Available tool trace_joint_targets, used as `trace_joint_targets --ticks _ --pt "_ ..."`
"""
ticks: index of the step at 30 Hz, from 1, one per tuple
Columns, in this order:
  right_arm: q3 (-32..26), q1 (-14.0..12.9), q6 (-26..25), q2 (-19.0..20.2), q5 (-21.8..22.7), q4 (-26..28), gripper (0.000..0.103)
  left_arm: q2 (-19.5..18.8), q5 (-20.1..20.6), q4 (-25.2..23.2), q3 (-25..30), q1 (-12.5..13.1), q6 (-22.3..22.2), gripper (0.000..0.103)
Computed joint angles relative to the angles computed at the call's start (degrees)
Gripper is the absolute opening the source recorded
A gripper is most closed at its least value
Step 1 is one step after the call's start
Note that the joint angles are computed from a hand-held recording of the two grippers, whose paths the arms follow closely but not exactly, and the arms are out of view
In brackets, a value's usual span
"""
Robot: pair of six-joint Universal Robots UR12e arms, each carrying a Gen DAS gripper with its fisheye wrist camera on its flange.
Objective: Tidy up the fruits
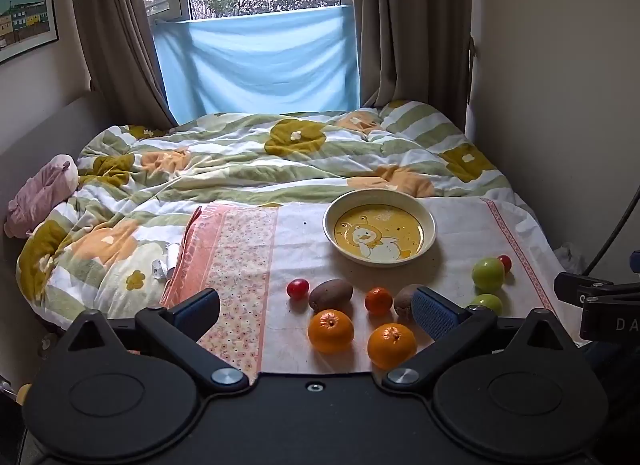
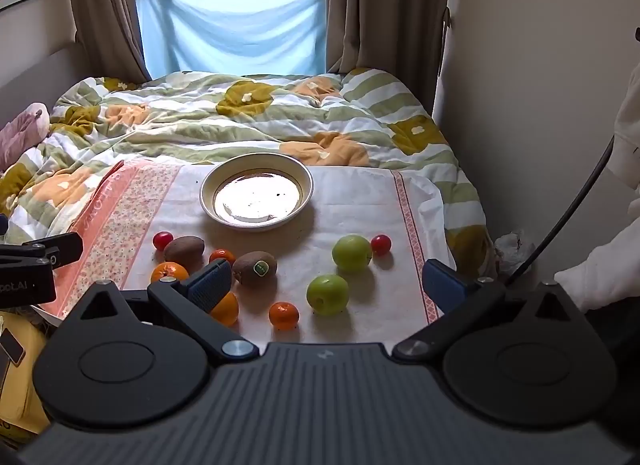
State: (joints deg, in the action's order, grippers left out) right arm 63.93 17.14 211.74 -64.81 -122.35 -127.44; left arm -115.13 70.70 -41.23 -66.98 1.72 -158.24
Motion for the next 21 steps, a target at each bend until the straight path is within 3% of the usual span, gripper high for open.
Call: trace_joint_targets --ticks 21 --pt "-0.6 -0.1 -0.2 0.4 -0.1 0.4 0.103 -0.6 0.8 0.1 0.9 -0.1 -0.7 0.103"
